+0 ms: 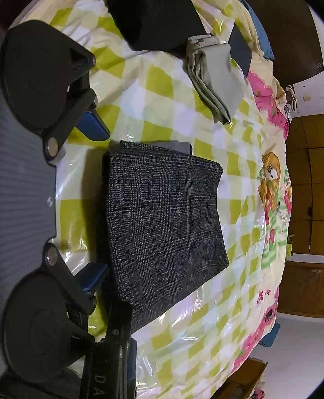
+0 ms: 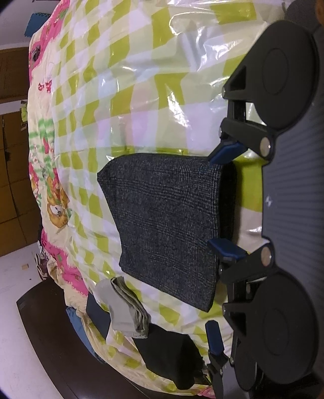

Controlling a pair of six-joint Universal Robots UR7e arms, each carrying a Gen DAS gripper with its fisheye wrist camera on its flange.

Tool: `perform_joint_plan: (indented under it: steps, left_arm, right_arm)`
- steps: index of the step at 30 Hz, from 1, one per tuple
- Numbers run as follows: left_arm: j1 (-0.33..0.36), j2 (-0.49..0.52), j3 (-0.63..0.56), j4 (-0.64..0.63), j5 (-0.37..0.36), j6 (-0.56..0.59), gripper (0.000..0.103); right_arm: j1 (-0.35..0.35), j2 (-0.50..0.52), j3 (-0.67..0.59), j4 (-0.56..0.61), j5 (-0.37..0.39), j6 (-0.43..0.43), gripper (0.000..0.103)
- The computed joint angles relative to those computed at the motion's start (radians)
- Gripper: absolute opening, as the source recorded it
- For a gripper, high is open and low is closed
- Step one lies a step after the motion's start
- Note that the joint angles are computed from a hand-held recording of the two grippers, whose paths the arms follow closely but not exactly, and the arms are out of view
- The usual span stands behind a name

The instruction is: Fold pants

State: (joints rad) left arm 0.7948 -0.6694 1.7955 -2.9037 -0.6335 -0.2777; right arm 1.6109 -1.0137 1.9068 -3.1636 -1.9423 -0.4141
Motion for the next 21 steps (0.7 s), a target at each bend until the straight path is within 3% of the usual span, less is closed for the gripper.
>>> perform_joint_plan:
  steps: [21]
  left_arm:
    - [0.001, 0.004, -0.005, 0.028, 0.021, -0.029, 0.103]
  right_arm:
    - [-0.019, -0.018, 0.022, 0.021, -0.022, 0.011, 0.068]
